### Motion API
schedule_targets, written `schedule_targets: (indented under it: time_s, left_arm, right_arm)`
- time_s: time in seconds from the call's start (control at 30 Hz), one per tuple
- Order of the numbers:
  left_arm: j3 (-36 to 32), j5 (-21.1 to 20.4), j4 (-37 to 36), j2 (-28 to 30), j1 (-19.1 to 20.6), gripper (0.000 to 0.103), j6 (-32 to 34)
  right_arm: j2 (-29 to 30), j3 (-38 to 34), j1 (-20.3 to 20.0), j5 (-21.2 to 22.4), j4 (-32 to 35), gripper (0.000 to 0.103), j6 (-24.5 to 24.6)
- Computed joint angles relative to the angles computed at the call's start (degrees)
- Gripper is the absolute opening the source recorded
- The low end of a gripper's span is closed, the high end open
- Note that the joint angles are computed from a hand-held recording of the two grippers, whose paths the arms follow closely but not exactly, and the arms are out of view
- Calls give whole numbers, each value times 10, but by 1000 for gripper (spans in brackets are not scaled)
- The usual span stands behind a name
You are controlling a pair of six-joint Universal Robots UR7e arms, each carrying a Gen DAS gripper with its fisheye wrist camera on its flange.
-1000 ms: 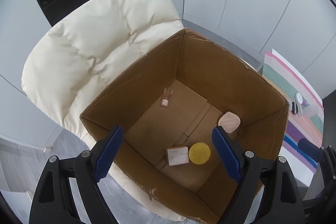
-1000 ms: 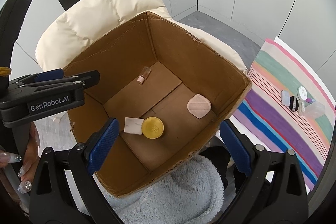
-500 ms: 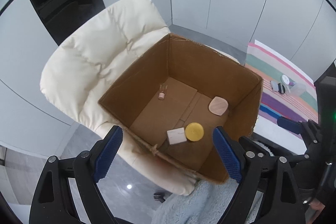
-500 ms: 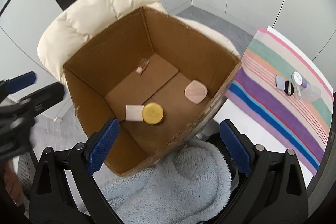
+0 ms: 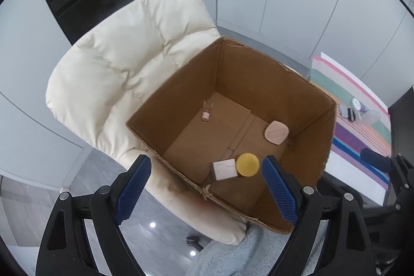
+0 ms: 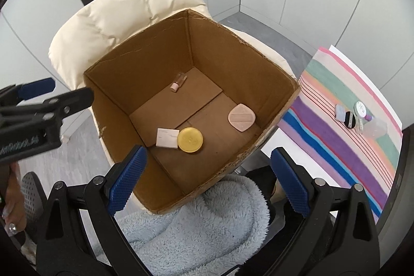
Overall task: Organize objects
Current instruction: 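Open both tools to release the bottle and puff into the box, then withdraw both tools from the cardboard box back toward the striped table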
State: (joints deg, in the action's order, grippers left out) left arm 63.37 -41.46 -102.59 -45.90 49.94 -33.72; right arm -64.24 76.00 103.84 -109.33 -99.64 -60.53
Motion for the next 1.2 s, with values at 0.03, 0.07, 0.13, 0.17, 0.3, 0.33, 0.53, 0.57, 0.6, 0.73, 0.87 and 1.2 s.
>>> schedule_targets:
  time_s: [0.03,0.07,0.13,0.17,0.3,0.33,0.53,0.57,0.6,0.73,0.87,1.2]
  left_arm:
    - [0,-2,-5,0,0,89,3]
    - [2,-2,-12,0,-1,89,7]
    - [1,-3,-20,2,-2,89,14]
    - [1,-4,-25,4,-2,89,18]
    - [7,-6,-46,11,-8,89,39]
    - [5,-10,-49,14,-8,89,45]
    - [-34,-35,-55,53,-17,89,86]
    - [-42,-41,-56,61,-19,89,93]
    - [-52,-47,-57,71,-23,89,101]
    - [-89,-61,-66,109,-38,89,133]
    - [-124,-80,-85,151,-53,89,172]
    - [-218,-138,-70,240,-76,89,233]
  right_arm:
    - [2,-1,0,-4,-4,98,4]
    - [5,-3,0,-6,-7,98,11]
    - [10,-9,-1,-8,-9,98,19]
    - [11,-12,-2,-9,-11,98,21]
    - [18,-28,-5,-8,-16,98,32]
    - [21,-36,-7,-8,-18,98,35]
    - [40,-88,-22,-11,-7,98,61]
    - [44,-101,-26,-11,-2,98,67]
    - [47,-112,-30,-12,-1,98,70]
    - [65,-165,-46,-17,9,98,77]
    - [92,-236,-70,-19,10,98,85]
    - [220,-516,-124,-54,45,98,131]
